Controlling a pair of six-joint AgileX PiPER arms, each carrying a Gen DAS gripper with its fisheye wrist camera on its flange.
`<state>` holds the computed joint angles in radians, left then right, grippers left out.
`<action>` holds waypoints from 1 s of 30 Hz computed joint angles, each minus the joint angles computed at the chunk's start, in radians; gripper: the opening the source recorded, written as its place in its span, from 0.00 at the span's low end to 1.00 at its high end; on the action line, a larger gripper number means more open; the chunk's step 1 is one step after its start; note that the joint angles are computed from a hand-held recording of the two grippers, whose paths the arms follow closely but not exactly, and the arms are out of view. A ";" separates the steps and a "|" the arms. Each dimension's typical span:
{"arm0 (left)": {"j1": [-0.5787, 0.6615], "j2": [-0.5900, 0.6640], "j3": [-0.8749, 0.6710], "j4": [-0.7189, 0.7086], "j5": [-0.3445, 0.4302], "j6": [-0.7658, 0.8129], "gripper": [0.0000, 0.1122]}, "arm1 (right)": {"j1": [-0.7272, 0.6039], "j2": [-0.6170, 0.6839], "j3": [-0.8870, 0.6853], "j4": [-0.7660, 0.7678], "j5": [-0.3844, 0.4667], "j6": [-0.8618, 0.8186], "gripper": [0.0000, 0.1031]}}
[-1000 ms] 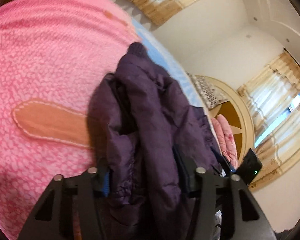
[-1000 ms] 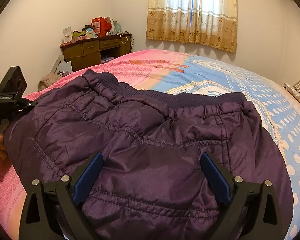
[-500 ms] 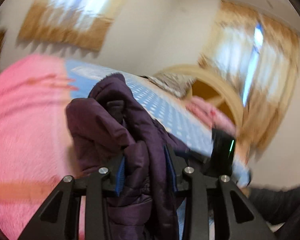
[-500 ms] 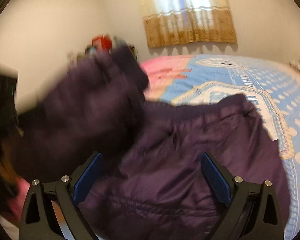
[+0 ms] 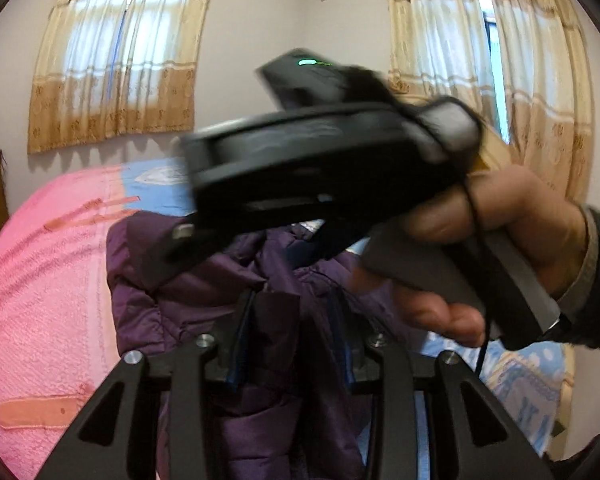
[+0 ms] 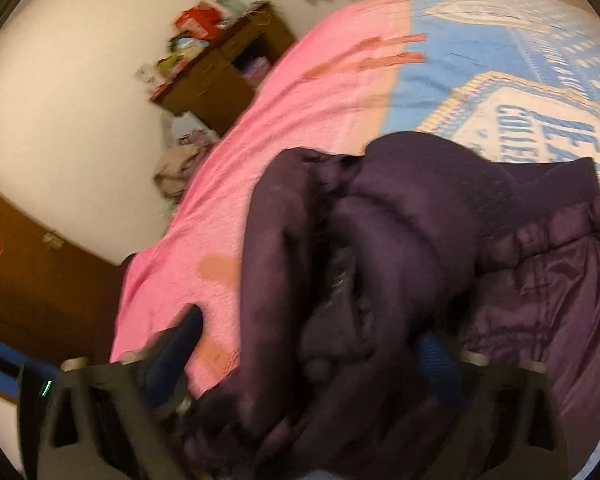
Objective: Fold large clothes
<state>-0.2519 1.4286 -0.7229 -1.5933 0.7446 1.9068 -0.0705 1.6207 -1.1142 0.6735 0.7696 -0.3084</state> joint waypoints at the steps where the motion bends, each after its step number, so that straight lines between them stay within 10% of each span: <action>1: -0.011 -0.014 0.006 -0.012 -0.036 0.010 0.37 | -0.006 0.018 -0.035 -0.018 0.033 0.021 0.32; 4: 0.058 -0.087 0.009 0.027 0.004 -0.051 0.39 | -0.009 -0.005 -0.040 -0.039 0.039 -0.054 0.25; 8: 0.310 -0.213 0.026 0.000 0.252 -0.091 0.88 | -0.025 -0.079 -0.024 -0.067 0.046 -0.097 0.23; 10: 0.373 -0.211 0.004 0.002 0.291 -0.096 0.89 | -0.056 -0.120 -0.022 -0.053 0.074 -0.132 0.22; 16: 0.248 -0.021 -0.108 -0.013 0.062 -0.101 0.88 | -0.230 -0.209 -0.041 -0.002 0.215 -0.268 0.21; 21: 0.109 0.035 -0.113 -0.094 0.097 -0.160 0.87 | -0.419 -0.213 -0.035 0.047 0.307 -0.395 0.21; 30: -0.373 0.100 -0.187 -0.029 -0.430 -0.141 0.87 | -0.725 -0.001 0.030 0.170 0.313 -0.655 0.29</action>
